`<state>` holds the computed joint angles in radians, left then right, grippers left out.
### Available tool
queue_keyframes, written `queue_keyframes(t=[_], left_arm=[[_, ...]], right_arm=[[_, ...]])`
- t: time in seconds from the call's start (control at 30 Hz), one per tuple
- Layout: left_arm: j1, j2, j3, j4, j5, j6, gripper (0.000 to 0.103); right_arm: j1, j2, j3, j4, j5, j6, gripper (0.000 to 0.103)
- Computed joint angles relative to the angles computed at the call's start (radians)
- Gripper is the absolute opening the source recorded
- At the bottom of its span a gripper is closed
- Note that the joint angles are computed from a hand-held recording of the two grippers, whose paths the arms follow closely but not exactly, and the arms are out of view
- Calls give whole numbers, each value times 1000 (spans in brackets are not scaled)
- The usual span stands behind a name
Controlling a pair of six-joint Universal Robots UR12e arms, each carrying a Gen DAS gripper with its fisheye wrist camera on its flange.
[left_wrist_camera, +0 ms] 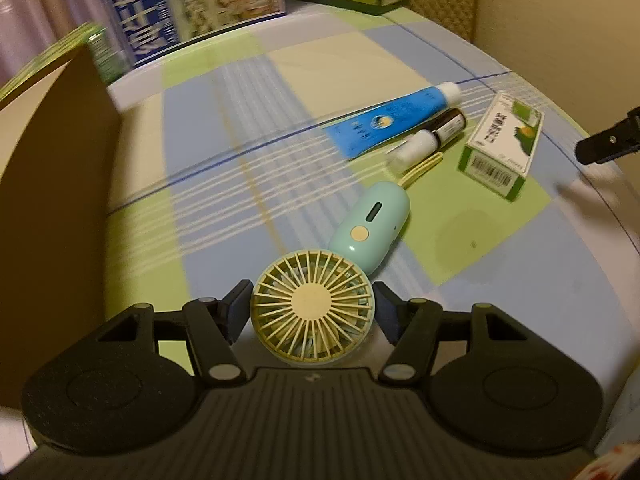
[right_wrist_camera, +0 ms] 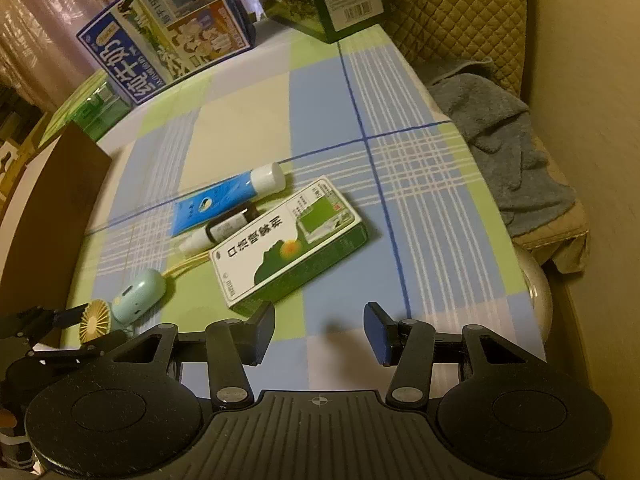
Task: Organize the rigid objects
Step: 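Lift the fan with the left tool while the right tool approaches the green-and-white medicine box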
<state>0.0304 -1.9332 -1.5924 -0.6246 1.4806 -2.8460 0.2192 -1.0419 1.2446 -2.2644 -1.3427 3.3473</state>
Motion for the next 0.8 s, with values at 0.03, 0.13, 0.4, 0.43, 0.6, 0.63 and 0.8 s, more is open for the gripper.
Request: queue_keyframes(t=[0.03, 0.13, 0.4, 0.43, 0.6, 0.63, 0.8], left_arm=[[2, 7, -10, 7, 10, -14, 60], [10, 30, -40, 14, 31, -50, 60], [8, 61, -82, 38, 141, -242, 60], [6, 60, -82, 39, 151, -257, 60], [11, 51, -66, 34, 152, -308, 60], [12, 49, -63, 33, 152, -316, 60], [10, 36, -46, 25, 169, -337, 60]], right_arm=[[1, -1, 1, 3, 1, -1, 46], [5, -1, 1, 15, 11, -13, 46], [21, 16, -21, 22, 43, -49, 46], [22, 22, -30, 31, 44, -41, 46], [32, 39, -54, 28, 32, -33, 46], [35, 38, -49, 3, 21, -33, 46], [46, 52, -62, -80, -7, -101, 28]])
